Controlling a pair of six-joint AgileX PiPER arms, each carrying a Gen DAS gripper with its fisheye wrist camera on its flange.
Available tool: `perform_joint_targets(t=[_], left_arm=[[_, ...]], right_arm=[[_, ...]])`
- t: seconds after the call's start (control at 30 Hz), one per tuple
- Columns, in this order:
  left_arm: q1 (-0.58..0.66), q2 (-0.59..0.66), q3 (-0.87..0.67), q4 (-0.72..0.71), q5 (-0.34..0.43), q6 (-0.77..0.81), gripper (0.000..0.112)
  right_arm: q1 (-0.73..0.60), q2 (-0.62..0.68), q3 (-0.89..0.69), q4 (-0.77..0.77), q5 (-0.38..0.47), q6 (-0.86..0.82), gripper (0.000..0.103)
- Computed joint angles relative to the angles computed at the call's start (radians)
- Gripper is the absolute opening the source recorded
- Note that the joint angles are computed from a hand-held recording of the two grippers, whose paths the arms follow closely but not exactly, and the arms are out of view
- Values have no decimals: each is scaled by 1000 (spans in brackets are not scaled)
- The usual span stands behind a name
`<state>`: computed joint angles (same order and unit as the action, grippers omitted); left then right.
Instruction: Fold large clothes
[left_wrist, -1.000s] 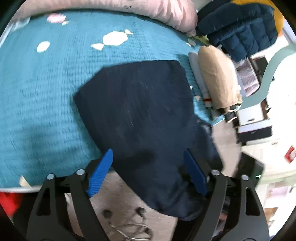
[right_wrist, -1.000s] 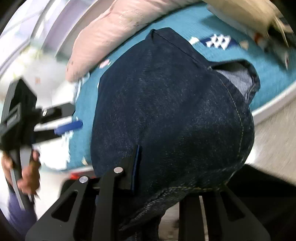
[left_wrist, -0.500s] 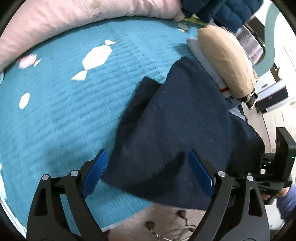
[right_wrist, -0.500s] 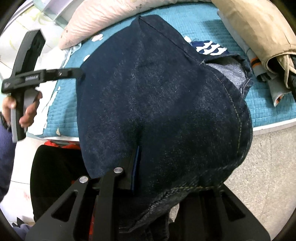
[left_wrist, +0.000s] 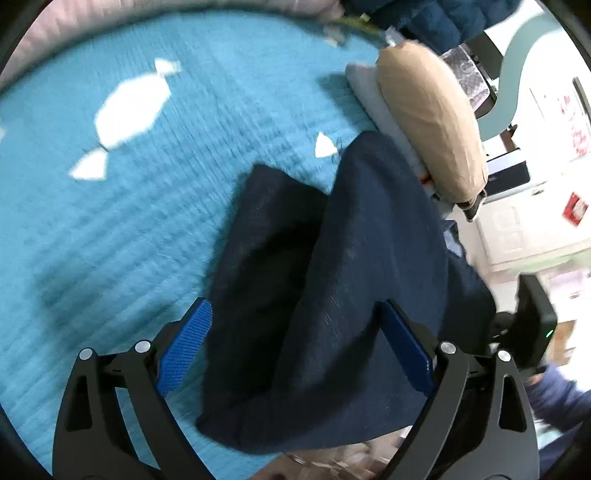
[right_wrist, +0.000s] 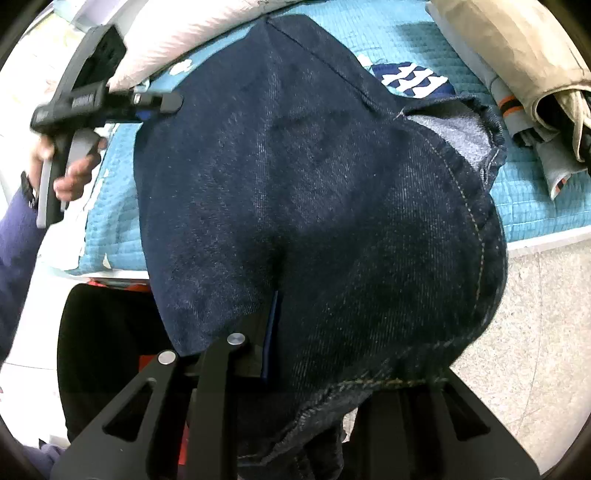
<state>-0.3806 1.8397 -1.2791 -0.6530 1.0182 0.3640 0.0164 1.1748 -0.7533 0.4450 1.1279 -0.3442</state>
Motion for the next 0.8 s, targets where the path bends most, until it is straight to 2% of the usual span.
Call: perform_joint_targets(t=[0.17, 0.27, 0.33, 0.43, 0.53, 0.77, 0.8], left_arm=[[-1, 113, -57, -50, 14, 30, 100], [-17, 147, -44, -22, -23, 33, 100], [-5, 155, -34, -53, -20, 59, 100], [-20, 171, -68, -15, 6, 20, 100], [-50, 154, -73, 32, -5, -27, 99], [-175, 79, -79, 170, -16, -120, 93], [-183, 76, -71, 173, -34, -138, 78]], right_arm=[[-57, 36, 18, 21, -8, -52, 19], [-97, 59, 24, 45, -8, -62, 19], [-83, 58, 27, 38, -18, -44, 19], [-72, 75, 31, 49, -29, -24, 20], [-88, 95, 26, 58, -26, -24, 20], [-56, 93, -17, -7, -34, 64, 19], [-56, 92, -25, -9, -36, 78, 19]])
